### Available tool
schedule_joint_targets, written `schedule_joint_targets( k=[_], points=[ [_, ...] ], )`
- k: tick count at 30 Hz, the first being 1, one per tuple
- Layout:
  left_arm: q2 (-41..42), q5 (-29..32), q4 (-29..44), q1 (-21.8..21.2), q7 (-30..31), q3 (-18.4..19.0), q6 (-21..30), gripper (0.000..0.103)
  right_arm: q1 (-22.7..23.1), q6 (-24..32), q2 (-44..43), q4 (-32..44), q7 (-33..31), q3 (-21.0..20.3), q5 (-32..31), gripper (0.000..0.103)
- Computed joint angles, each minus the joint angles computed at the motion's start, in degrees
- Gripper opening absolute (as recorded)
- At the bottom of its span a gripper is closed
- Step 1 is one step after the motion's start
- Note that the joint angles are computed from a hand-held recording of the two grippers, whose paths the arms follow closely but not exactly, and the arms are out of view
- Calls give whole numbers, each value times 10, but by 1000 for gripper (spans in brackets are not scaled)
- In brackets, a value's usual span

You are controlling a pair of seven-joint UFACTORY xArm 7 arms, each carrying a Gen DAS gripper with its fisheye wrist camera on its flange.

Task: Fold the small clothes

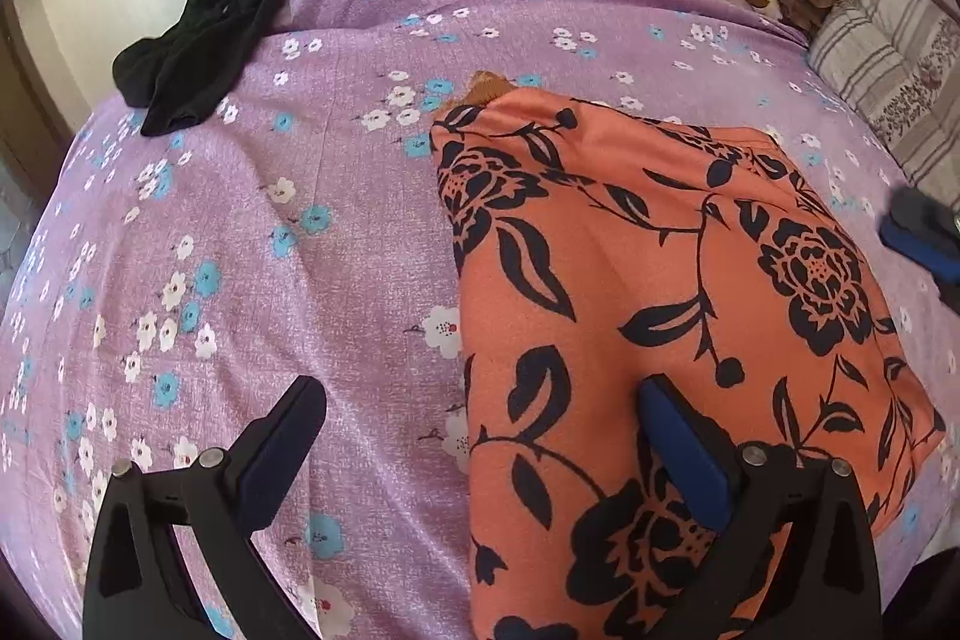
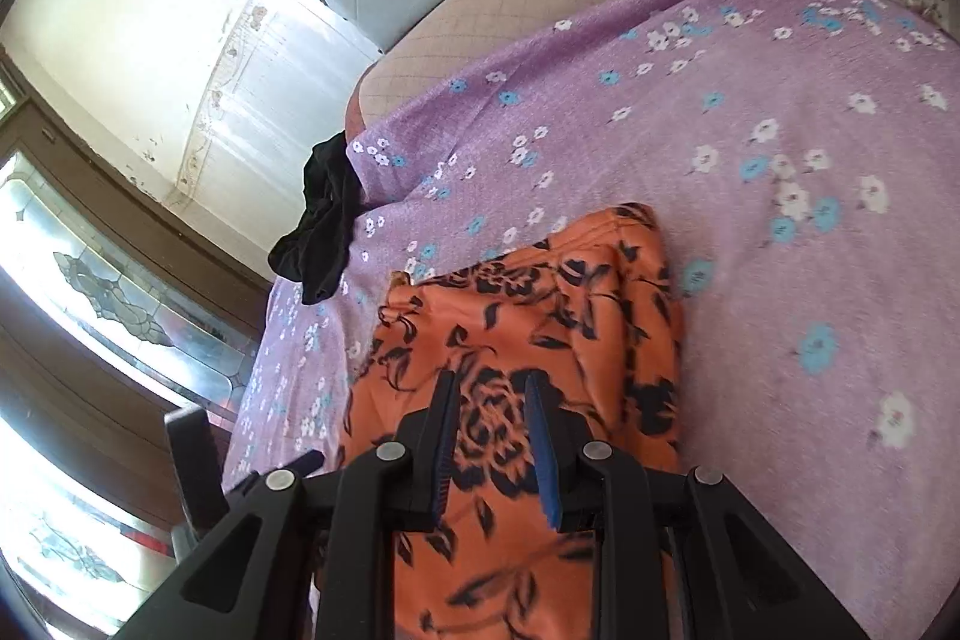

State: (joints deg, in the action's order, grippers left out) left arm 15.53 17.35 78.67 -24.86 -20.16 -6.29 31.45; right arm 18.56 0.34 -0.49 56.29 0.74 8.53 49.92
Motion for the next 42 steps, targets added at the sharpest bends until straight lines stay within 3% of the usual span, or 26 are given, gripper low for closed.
schedule_joint_targets(
  k=[5,6,8,11,14,22,31,33,36,38,42],
  points=[
    [0,12,-5,-3,-8,3,-12,103,-16,56,58,51,155,-16,-155,26],
    [0,12,-5,-3,-7,3,-13,103,-23,74,70,61,174,-15,-167,30],
    [-1,12,-5,-3,-8,2,-11,103,-52,95,89,74,150,9,-132,34],
    [-1,13,-6,-3,-7,2,-15,103,-92,84,94,76,63,54,-28,34],
    [-2,17,-8,-4,-8,3,-17,103,-93,86,90,75,39,55,-1,34],
    [-8,32,-20,-5,-21,5,-30,103,-67,71,63,55,69,33,-51,39],
    [-8,43,-18,-9,-31,7,-25,103,-53,88,47,48,53,22,-55,39],
    [-8,47,-17,-9,-30,7,-23,103,-52,117,61,58,78,17,-76,55],
    [-8,45,-18,-7,-27,5,-28,103,-43,115,63,57,134,8,-146,55],
    [-10,32,-26,1,-14,2,-43,103,-44,109,57,52,140,12,-156,56],
    [-25,9,-75,15,0,0,-114,103,-49,96,35,30,99,22,-102,56]
  ],
)
